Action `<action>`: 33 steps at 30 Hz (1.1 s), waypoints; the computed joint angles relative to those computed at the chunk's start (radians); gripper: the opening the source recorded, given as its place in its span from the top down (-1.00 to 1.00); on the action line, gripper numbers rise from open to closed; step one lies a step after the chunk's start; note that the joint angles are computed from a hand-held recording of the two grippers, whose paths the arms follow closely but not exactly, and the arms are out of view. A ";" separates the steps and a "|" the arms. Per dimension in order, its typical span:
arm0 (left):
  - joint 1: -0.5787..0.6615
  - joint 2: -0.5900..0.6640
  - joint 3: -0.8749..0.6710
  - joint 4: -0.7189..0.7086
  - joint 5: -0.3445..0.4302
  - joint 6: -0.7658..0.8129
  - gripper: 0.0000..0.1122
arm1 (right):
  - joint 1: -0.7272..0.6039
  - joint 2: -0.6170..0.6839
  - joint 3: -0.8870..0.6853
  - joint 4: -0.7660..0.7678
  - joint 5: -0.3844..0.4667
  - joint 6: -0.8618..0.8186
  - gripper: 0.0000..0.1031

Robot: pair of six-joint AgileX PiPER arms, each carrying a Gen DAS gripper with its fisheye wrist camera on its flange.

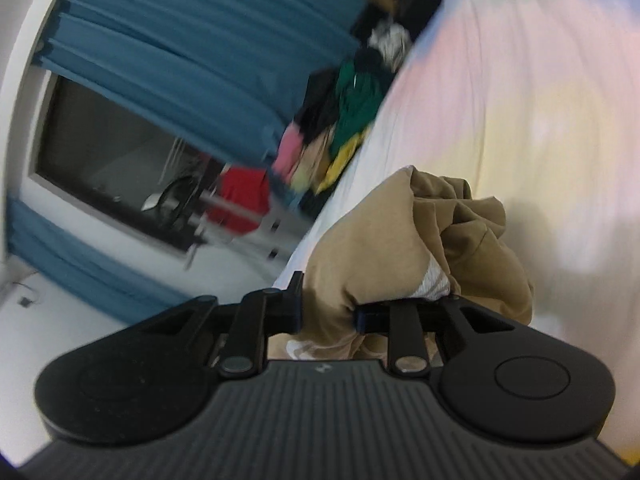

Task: Fold clothes

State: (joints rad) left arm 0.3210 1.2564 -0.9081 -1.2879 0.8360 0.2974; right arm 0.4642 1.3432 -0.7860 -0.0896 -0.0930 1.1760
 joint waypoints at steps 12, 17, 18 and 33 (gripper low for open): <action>-0.427 0.566 -0.674 0.350 -0.272 -0.207 0.58 | -0.283 0.394 -0.269 -0.046 -0.164 -0.104 0.48; -0.378 0.575 -0.536 0.293 -0.197 0.030 0.57 | -0.301 0.484 -0.173 -0.139 -0.273 -0.067 0.48; -0.372 0.555 -0.476 0.275 -0.199 0.099 0.57 | -0.300 0.486 -0.129 -0.152 -0.298 -0.054 0.48; -0.326 0.356 -0.054 0.230 -0.303 0.374 -0.23 | -0.173 0.253 0.157 -0.120 -0.061 0.056 0.20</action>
